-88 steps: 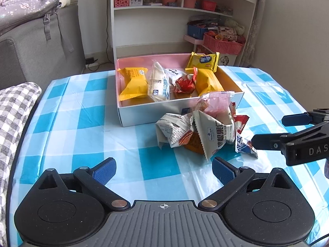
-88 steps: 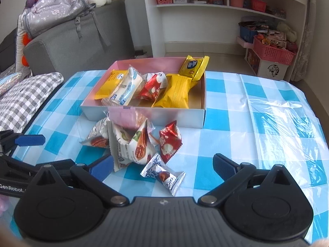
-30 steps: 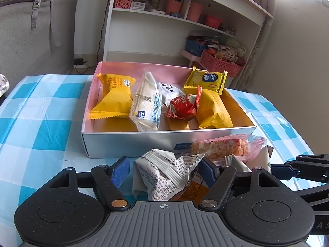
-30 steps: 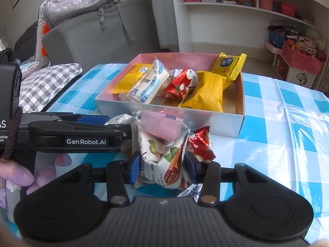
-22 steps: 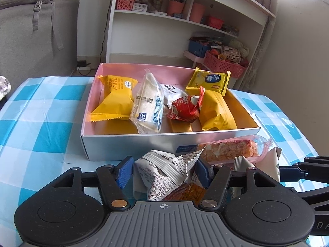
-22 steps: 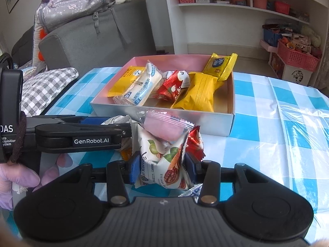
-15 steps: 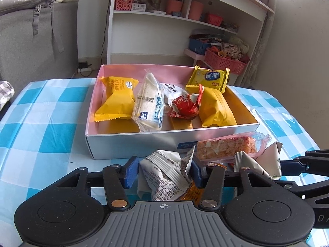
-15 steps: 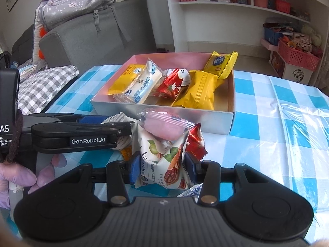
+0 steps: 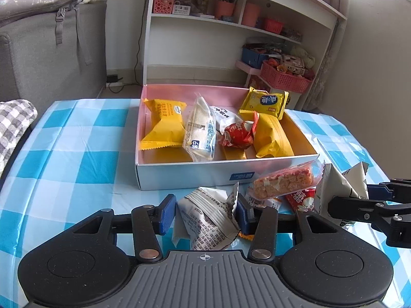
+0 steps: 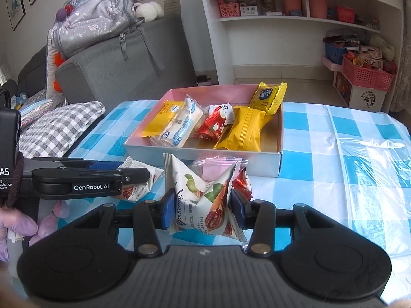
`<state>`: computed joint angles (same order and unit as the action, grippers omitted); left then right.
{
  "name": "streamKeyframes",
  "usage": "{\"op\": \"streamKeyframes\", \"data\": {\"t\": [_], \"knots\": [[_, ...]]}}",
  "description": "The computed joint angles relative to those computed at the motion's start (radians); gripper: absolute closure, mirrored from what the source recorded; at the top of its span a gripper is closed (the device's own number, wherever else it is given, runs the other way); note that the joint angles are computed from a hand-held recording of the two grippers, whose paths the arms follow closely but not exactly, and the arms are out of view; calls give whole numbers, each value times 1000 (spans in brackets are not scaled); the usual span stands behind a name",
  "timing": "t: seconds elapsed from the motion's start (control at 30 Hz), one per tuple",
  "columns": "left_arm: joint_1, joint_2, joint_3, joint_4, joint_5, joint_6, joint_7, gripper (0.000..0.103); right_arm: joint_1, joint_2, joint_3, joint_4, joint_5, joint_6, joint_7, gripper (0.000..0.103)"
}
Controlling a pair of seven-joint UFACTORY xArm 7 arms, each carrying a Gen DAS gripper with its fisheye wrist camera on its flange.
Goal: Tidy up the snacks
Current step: 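Grasp the crumpled white paper snack with the left gripper while the right grasps the white printed bag, then lower both held snacks into the pink box and open both grippers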
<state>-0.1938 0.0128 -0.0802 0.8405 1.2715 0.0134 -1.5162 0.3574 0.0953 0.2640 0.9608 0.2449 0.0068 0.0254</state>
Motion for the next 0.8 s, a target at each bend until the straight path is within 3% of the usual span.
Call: {"op": "streamKeyframes", "data": {"t": [0.23, 0.43, 0.53, 0.63, 0.7, 0.8], "knots": [[38, -67, -27, -40, -51, -14, 11, 57, -14, -26, 26, -15, 81, -48, -49, 61], [89, -85, -70, -12, 44, -27, -85, 57, -72, -20, 90, 1, 201, -98, -117, 61], [87, -74, -70, 10, 45, -2, -66, 57, -6, -2, -1, 22, 99, -99, -4, 61], [80, -49, -51, 32, -25, 15, -1, 57, 101, 41, -138, 71, -45, -77, 146, 61], [74, -24, -36, 47, -90, 14, 56, 57, 106, 72, -148, 108, -84, -58, 183, 61], [57, 17, -10, 82, -167, 27, 133, 57, 172, 118, -225, 169, -186, -24, 275, 61]]}}
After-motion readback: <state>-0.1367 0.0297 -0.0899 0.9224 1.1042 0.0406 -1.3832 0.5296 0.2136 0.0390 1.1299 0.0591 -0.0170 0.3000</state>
